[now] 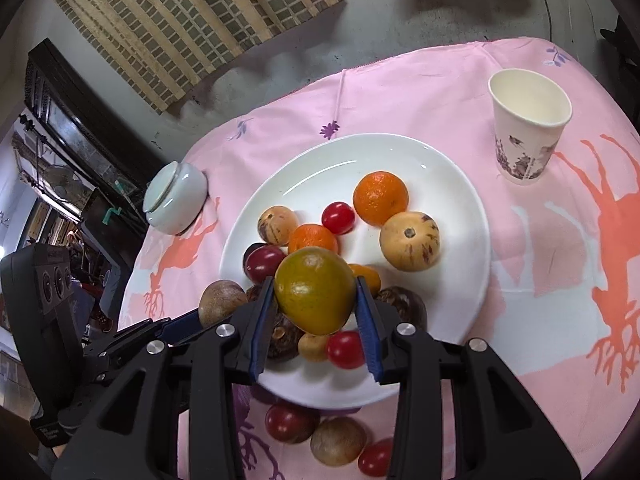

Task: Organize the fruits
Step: 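Carry the brown fruit and yellow tomato onto the white plate and open both grippers, then move both open grippers back toward the remaining fruits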

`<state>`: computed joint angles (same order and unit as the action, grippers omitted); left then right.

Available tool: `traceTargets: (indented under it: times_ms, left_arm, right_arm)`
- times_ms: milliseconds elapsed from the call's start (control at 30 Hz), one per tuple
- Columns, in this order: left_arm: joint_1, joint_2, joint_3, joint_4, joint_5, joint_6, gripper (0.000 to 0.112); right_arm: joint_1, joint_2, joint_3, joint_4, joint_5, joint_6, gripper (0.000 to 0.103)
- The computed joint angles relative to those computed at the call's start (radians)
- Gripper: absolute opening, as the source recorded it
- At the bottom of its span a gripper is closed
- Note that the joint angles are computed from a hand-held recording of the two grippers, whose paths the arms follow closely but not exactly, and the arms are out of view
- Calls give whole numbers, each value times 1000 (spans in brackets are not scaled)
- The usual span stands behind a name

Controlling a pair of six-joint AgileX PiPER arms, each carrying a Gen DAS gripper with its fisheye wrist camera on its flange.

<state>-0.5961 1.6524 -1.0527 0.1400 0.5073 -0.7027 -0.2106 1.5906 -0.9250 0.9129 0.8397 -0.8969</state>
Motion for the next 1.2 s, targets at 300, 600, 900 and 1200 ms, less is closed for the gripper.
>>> traceTargets:
  times_ms: [300,600,900,1200]
  left_arm:
    - [-24,-7,-4,138,24,-137,60]
    - [-78,-165,118,267,84,-327,72]
    - [-216,-314,303,289,141,-531,75]
    - [-408,-326,404,268,168,-670,77]
  right_arm:
    - [-11,38,-34,-3,-2,53,49]
    - [-159,-71,55,-28,83,10,65]
    - [-417,-203,226,-154,172,-100,65]
    - [-601,-297,382,-286,205,-241,65]
